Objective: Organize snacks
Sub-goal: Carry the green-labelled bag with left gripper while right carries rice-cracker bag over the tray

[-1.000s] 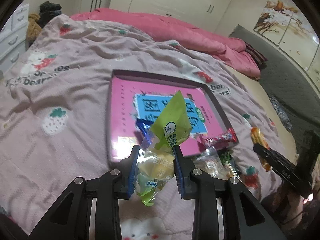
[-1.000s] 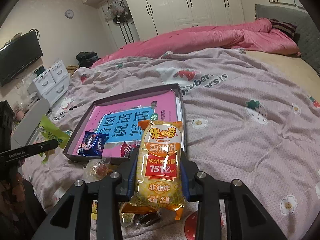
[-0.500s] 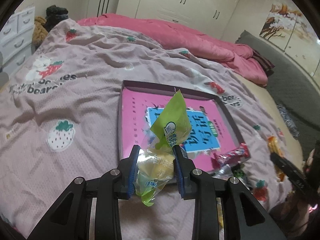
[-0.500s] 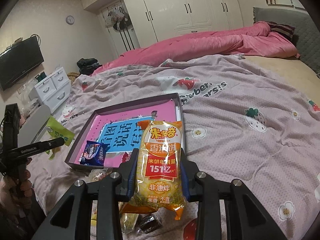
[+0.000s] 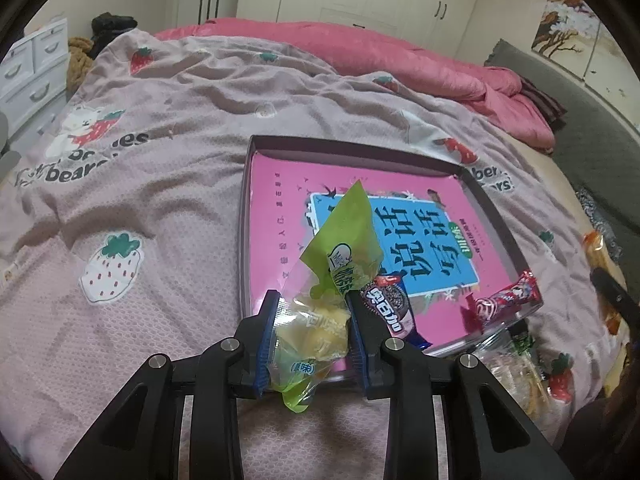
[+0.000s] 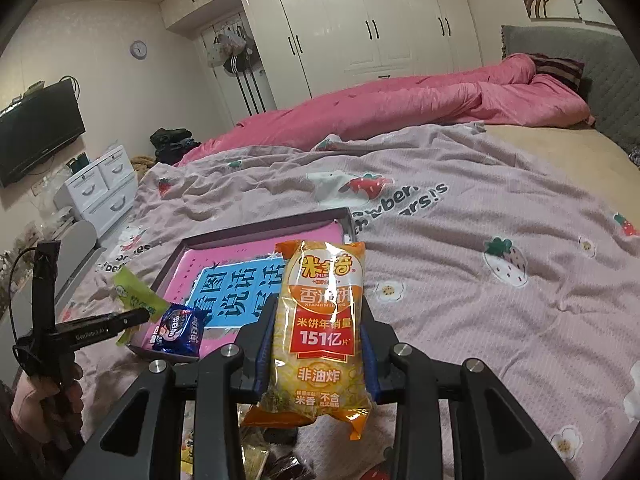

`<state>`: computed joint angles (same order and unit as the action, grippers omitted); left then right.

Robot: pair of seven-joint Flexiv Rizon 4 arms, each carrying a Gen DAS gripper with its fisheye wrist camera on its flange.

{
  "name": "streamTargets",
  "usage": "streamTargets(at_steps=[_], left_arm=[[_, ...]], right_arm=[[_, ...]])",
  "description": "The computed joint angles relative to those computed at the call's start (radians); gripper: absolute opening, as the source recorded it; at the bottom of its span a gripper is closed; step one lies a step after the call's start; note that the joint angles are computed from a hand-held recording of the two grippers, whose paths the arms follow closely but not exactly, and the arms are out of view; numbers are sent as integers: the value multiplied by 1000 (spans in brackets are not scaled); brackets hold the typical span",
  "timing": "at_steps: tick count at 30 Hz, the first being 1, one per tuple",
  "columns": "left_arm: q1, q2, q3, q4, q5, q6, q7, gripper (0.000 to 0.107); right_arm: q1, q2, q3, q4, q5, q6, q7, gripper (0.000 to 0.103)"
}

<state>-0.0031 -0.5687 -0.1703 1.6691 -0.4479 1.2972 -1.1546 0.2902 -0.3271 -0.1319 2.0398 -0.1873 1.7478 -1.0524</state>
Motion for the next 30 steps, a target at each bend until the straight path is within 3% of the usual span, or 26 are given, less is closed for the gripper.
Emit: streamTargets(at_steps=[21, 30], left_arm=[[30, -11, -85, 16, -81, 8, 92, 33], [24, -4, -56, 13, -107, 9, 74, 33]], right_arm=[[-12, -62, 21, -82, -31, -12, -44, 36], [-104, -128, 127, -175, -51, -70, -78, 36]])
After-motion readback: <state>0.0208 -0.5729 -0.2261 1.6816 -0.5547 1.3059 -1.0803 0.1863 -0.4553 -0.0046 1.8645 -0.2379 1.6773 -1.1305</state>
